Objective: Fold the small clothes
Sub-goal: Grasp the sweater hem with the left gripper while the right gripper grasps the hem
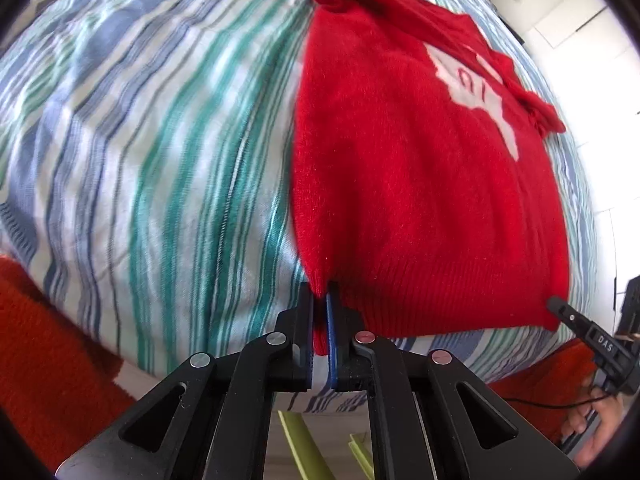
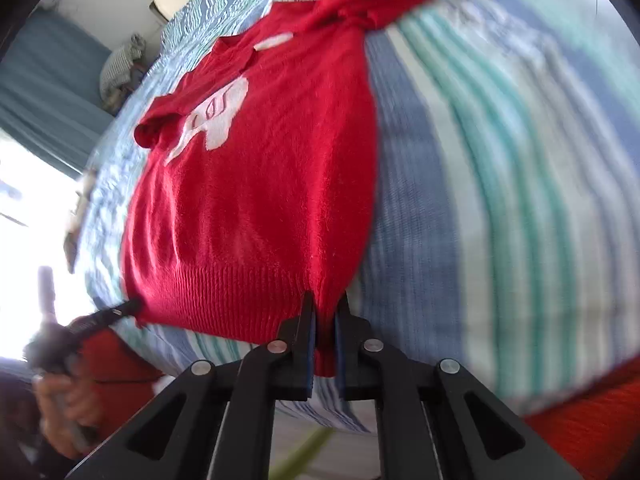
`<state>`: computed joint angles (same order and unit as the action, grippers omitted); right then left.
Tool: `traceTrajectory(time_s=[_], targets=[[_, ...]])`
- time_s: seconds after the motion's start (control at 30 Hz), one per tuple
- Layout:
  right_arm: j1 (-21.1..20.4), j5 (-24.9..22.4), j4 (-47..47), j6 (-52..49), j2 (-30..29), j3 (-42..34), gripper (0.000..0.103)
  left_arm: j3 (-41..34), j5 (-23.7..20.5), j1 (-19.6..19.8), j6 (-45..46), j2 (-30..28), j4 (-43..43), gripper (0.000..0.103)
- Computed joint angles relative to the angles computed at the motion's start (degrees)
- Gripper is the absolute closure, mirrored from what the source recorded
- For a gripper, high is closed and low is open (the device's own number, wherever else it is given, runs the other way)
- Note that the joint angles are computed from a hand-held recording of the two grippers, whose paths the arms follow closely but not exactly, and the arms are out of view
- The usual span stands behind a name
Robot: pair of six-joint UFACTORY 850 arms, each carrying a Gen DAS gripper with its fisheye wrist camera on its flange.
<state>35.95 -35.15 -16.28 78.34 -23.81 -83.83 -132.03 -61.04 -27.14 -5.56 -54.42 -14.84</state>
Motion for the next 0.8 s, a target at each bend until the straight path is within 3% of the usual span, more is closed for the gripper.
traceTrajectory(time_s=[0.07,0.17,0.27,0.37,0.7,0.8], targets=[[1.2,-5.4,-3.4,2.2,0.5,-1.4,0.096,4.0,2.4,-0.2,-0.6,3.2,2.8,0.101],[1.7,-6.8,-3.6,3.5,1.7,-1.4,0.096,6.6,3.8,-0.3,-2.6,5.8,6.7,0.101],[1.1,-8.6,0.0,-0.9,-0.6,-3.1,0.096,7.0,3.1,-0.8,-4.8,4.8,11.2,0.102],[-0.1,-7.6,3.6,-2.8,-2.2,-2.0,0.096,3.5,0.8,-1.4,-5.8,1.4,13.9,0.102],[-0.5,-5.8,2.2,-2.2,-2.5,-1.0,0.096,0.9,0.7,-4.1,-7.8,-0.7,19.1,0.102],[0.2,-5.2,1.4,-0.7,-1.6,0.2,0.096,-3.2,-0.2,-5.2,-8.6,-3.6,20.5,0.102]])
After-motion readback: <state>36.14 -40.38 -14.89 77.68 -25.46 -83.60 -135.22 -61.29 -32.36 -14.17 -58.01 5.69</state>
